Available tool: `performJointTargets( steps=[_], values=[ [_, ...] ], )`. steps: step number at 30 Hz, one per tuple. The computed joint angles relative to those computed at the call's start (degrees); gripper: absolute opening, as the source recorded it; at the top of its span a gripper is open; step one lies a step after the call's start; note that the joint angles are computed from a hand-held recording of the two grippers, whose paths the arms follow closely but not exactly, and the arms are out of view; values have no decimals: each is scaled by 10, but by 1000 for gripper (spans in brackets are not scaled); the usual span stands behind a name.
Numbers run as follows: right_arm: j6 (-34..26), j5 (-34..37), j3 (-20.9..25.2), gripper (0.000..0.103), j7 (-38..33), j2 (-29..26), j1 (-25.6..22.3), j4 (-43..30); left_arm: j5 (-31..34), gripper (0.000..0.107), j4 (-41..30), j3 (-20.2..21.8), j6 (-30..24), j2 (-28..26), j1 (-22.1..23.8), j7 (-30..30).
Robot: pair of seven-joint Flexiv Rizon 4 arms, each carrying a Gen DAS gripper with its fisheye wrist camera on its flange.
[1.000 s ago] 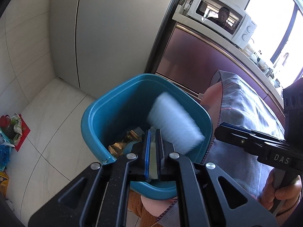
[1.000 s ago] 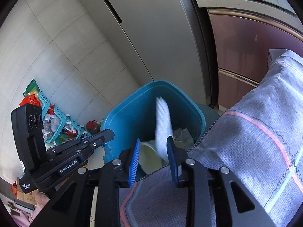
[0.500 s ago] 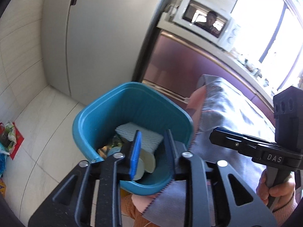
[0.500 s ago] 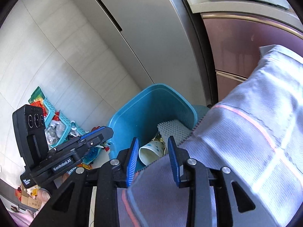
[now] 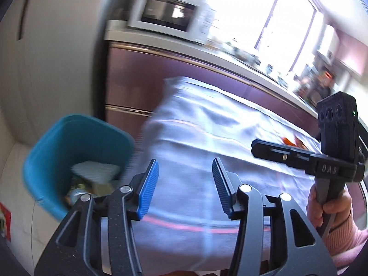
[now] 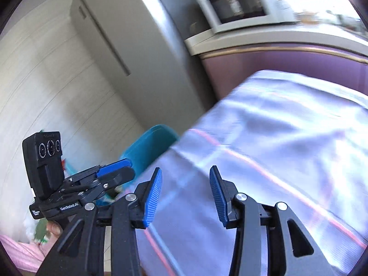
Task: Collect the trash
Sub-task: 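Move both grippers back over the gold bag and orange peel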
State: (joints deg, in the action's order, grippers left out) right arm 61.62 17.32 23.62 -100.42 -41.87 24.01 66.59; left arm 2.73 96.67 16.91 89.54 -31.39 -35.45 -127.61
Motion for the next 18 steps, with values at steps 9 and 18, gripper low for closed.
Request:
performJointTargets(
  steps=[9, 18],
  values=[
    [161, -76, -120, 43, 142, 93, 1, 177, -29, 48, -155, -131, -62, -85, 51, 129],
    [179, -212, -245, 59, 261, 96, 14, 226, -53, 48, -350, -167, -176, -194, 40, 198]
  ],
)
